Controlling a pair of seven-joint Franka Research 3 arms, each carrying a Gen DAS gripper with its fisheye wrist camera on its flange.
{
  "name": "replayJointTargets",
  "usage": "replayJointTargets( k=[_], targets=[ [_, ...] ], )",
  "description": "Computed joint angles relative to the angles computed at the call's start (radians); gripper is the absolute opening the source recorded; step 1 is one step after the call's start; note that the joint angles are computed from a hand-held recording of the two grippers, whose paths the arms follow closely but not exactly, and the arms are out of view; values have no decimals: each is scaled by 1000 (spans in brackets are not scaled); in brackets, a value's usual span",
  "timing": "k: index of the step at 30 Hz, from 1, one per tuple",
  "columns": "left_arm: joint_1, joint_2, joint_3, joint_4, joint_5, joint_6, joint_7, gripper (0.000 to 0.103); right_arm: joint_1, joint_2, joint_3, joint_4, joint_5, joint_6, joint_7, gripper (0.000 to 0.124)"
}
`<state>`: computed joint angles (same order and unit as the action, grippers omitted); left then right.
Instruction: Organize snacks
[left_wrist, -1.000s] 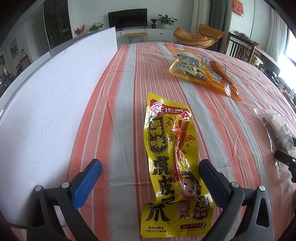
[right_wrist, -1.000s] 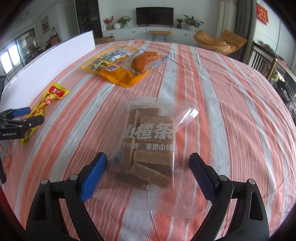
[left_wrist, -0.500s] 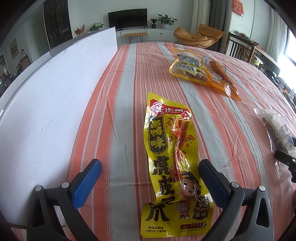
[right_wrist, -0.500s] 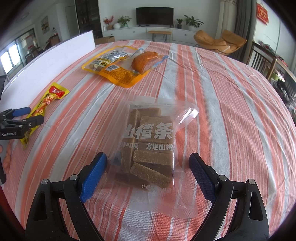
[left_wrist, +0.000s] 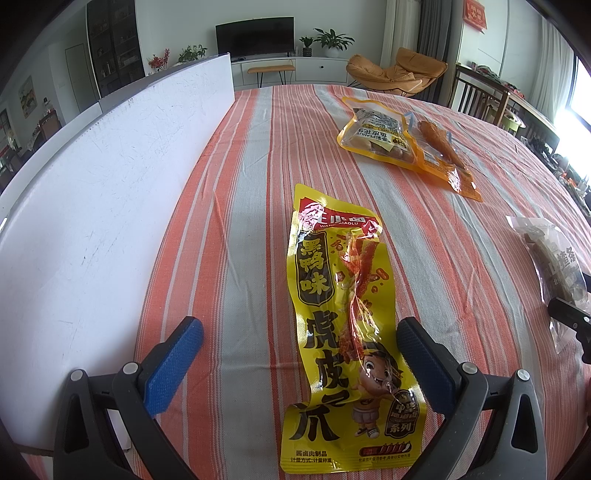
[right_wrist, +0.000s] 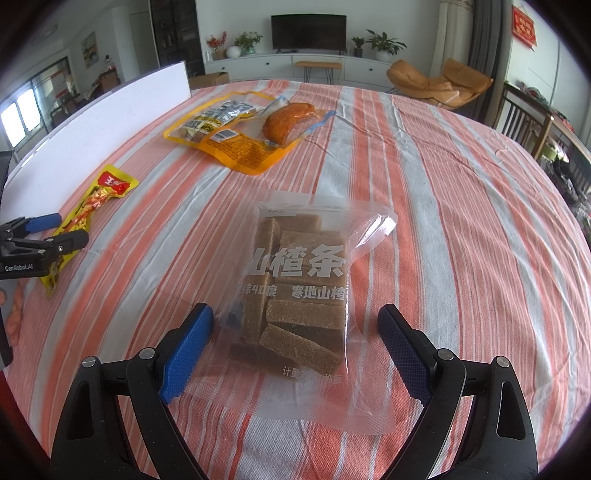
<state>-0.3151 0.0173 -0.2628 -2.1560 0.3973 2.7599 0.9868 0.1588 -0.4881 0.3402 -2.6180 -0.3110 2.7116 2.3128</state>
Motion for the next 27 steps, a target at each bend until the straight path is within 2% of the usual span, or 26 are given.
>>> replayJointTargets(
  k=[22,24,25,26,27],
  targets=[
    [-3,6,0,7,12,-5,-7,103,0,7,-1,11,-12,-11,9,93],
    [-6,1,-7,14,-40,-39,48,102,8,6,-9,13,-5,-20,-2,94],
    [-9,8,-11,29,-80,-60,89,90,22,15,-22,27,10,-44,-26,91],
    [-11,-1,-17,27,-138,-58,168,57,40,28,-39,51,34,-86,-55,88],
    [-16,-6,-22,30,-175,-57,234,44,60,40,-59,76,65,-129,-81,79]
  ],
)
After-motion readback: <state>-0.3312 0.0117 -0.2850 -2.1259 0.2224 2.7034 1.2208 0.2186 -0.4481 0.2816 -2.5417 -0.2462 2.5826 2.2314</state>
